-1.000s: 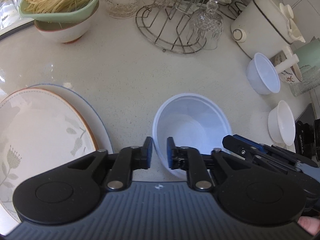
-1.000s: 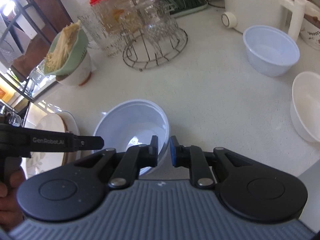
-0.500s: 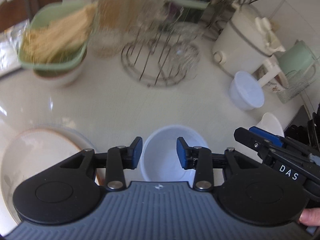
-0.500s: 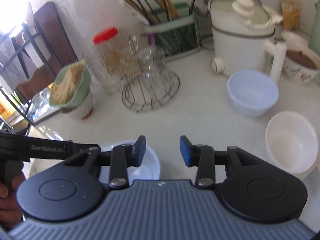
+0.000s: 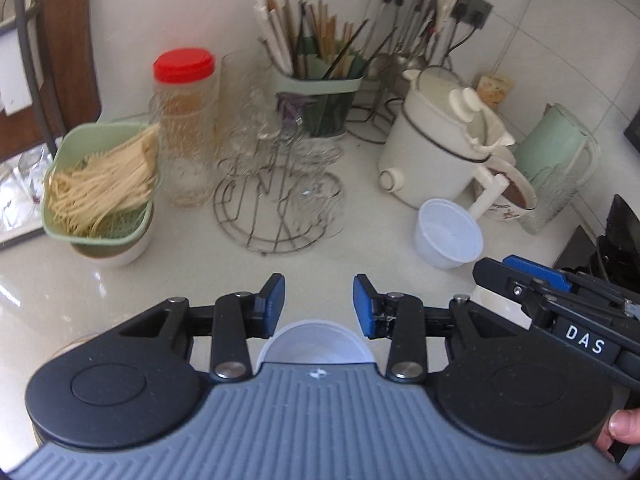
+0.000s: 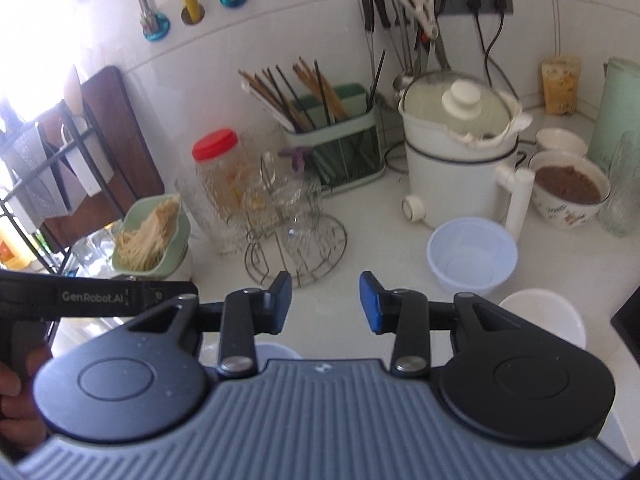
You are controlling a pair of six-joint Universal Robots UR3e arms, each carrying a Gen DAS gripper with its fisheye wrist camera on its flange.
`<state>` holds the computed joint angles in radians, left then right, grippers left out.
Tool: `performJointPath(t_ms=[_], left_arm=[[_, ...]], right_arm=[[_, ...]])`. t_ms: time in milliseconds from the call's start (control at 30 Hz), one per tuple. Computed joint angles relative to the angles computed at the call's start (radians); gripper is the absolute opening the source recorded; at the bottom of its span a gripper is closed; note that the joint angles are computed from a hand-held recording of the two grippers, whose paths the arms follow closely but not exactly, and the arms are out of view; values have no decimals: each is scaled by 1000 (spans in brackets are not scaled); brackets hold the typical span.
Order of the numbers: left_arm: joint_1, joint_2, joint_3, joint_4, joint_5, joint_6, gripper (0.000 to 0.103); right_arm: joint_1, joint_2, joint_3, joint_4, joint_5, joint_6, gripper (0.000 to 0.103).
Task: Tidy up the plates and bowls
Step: 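Open both grippers and move them to the pale-blue bowl by the rice cooker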
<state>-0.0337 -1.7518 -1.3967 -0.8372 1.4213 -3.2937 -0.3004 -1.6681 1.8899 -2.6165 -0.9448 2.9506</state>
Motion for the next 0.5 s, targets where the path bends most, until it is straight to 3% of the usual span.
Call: performJointPath(t_ms=[500], left_arm=[[-86, -93, 136, -14, -14, 6, 43]], right_arm=[[-96, -83, 62, -36, -8, -5, 40]])
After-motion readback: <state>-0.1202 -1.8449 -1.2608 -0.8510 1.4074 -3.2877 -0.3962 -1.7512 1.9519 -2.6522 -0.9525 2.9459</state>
